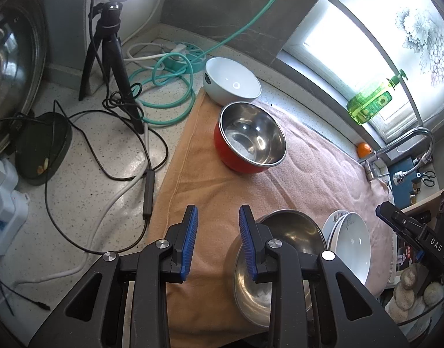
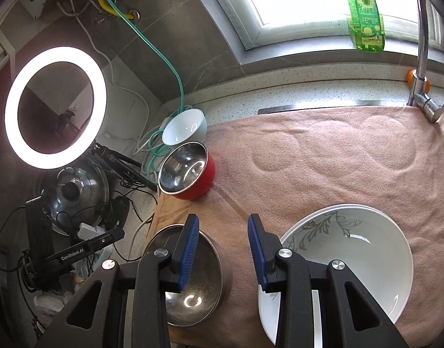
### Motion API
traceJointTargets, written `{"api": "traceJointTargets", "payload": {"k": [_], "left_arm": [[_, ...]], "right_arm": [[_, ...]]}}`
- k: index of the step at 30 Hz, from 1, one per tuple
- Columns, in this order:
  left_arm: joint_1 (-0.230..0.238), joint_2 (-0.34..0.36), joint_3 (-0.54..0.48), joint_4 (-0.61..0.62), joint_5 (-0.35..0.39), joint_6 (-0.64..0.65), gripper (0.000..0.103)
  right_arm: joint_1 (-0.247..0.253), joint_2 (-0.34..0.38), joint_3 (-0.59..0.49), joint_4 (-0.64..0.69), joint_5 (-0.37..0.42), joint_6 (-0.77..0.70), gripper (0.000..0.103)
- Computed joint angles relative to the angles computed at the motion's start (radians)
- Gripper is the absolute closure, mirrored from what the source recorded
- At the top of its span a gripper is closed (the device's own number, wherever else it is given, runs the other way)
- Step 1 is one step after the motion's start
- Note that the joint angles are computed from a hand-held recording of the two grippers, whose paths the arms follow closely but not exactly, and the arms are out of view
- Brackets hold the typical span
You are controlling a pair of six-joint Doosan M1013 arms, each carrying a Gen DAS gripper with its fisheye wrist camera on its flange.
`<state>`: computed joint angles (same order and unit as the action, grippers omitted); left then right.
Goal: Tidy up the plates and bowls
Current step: 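Lower the large steel bowl onto the towel and open both tools, then move both tools open toward the red steel bowl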
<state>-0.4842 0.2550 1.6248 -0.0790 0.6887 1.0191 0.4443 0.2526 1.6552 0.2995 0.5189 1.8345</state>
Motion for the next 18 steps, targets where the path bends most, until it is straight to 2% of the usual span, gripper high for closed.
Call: {"api": "traceJointTargets", "payload": {"k": [8,12,18], "left_arm": [[0.012,0.027,-0.032,-0.014,-0.006,0.031,0.076],[0.016,0.043,-0.048,-0.009,-0.004,0.035,0.076],[0.027,0.072,-0.078,-0.033,0.001,0.063,0.075]], "right_arm": [[-0.011,0.04,-0.06,0.069,0.03,-0.086,0.071],[-0.02,0.068,-0.093,0.148,0.06,-0.149,0.071],[-0.021,0.117,-0.153,0.161,0.101,-0.178,0.071]]}}
